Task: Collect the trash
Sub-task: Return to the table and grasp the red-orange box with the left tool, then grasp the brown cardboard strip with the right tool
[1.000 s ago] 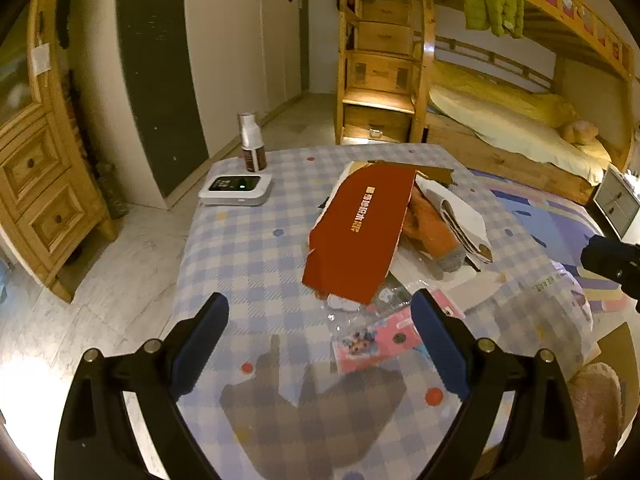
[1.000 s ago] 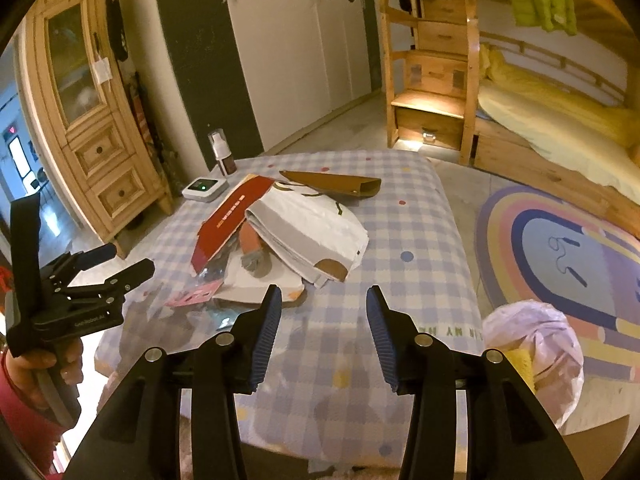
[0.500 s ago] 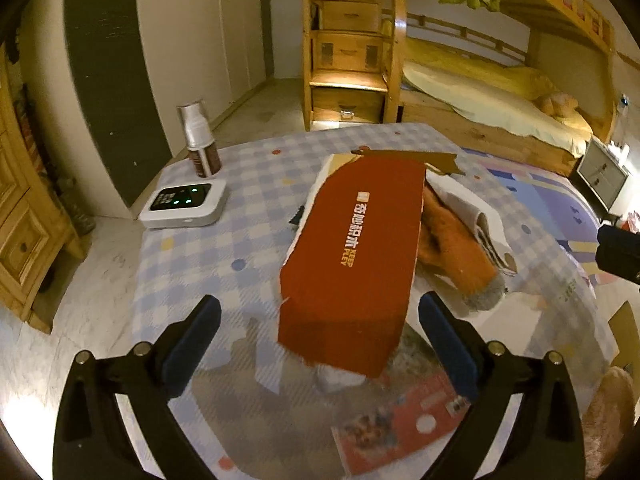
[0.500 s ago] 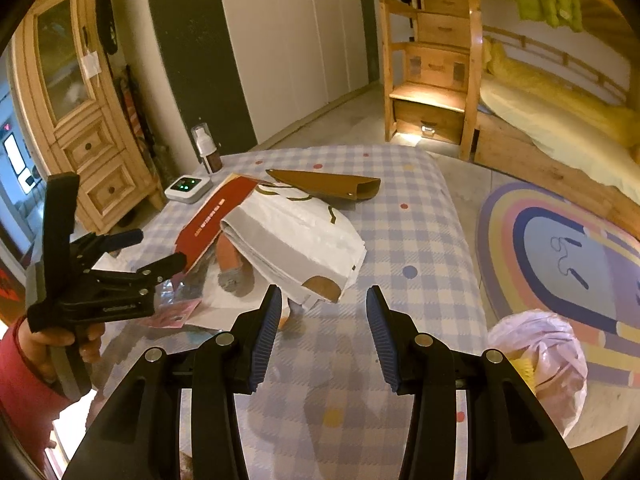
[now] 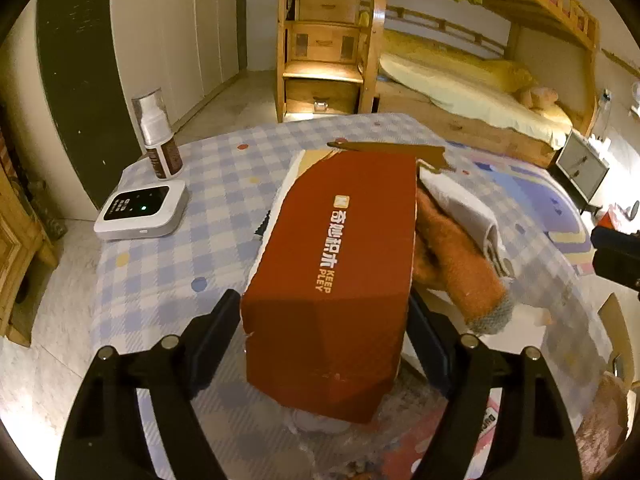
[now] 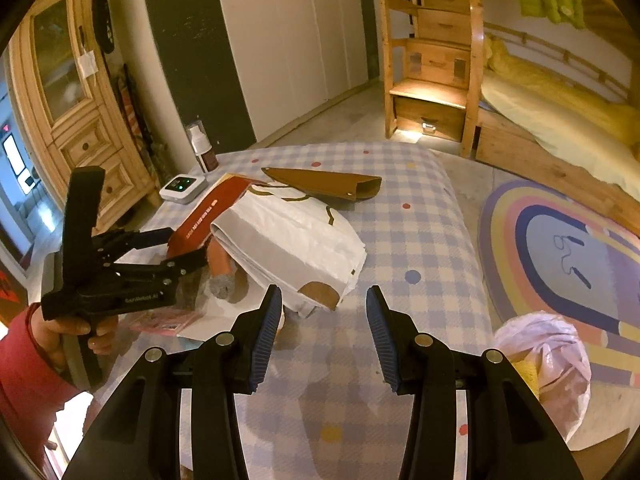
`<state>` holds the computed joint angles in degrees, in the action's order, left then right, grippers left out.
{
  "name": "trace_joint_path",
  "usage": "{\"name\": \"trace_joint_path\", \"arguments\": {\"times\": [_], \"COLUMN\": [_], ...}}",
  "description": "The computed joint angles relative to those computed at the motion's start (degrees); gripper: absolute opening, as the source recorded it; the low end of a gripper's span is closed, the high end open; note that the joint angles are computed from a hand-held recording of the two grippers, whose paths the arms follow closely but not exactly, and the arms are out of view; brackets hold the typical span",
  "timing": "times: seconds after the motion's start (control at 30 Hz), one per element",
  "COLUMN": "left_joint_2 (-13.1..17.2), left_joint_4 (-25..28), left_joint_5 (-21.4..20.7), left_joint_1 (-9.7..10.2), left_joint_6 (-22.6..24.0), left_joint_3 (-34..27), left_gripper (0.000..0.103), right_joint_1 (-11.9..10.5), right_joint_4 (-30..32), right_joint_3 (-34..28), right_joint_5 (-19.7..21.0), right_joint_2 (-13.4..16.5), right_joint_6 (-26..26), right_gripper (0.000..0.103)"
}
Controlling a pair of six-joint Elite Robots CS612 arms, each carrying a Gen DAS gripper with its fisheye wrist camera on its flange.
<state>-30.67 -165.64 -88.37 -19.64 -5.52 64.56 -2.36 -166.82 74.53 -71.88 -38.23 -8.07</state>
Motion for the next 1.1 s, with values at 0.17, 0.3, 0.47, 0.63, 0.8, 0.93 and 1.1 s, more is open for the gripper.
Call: {"name": "trace_joint_path", "arguments": {"times": [0.17, 0.3, 0.47, 0.63, 0.8, 0.93, 1.1], "left_joint_2": [-1.8, -4.6, -8.2, -10.1, -10.3, -10.0, -9.7], "left_joint_4": [-4.3, -8.3, -9.5, -10.6, -10.5, -10.6, -10.1], "left_joint_5": [2.3, 5.5, 10.6, 12.6, 13.6, 14.2, 14.0], "left_joint_1": [-0.41, -1.13, -2.18, -2.55, -2.61, -2.68, -2.40], "left_joint_6": [-1.4, -3.1, -6.4, -9.5, -10.3, -10.3, -11.0], "left_joint_3": [3.4, 7.9, 13.6, 16.8, 17.3, 17.2, 17.0], "left_gripper": [0.077, 0.077, 0.077, 0.077, 0.077, 0.077, 0.077], "right_joint_1": [-0.2, -0.3, 0.0, 0.7, 1.9, 2.5, 2.9], "right_joint_4": [-1.3, -2.9, -2.7, -1.3, -0.2, 2.6, 6.0], "right_joint_3": [1.3, 2.7, 3.5, 2.8, 0.3, -1.8, -3.6], "right_joint_5": [0.4, 0.7, 0.8, 0.6, -0.8, -2.4, -4.1], "right_joint_2": [-0.7, -1.5, -1.9, -1.4, -0.1, 1.2, 2.3], "right_joint_6": [0.2, -0.1, -1.2, -3.4, -5.8, -7.5, -8.8], "right_gripper": [0.046, 0.046, 0.046, 0.046, 0.045, 0.045, 0.045]}}
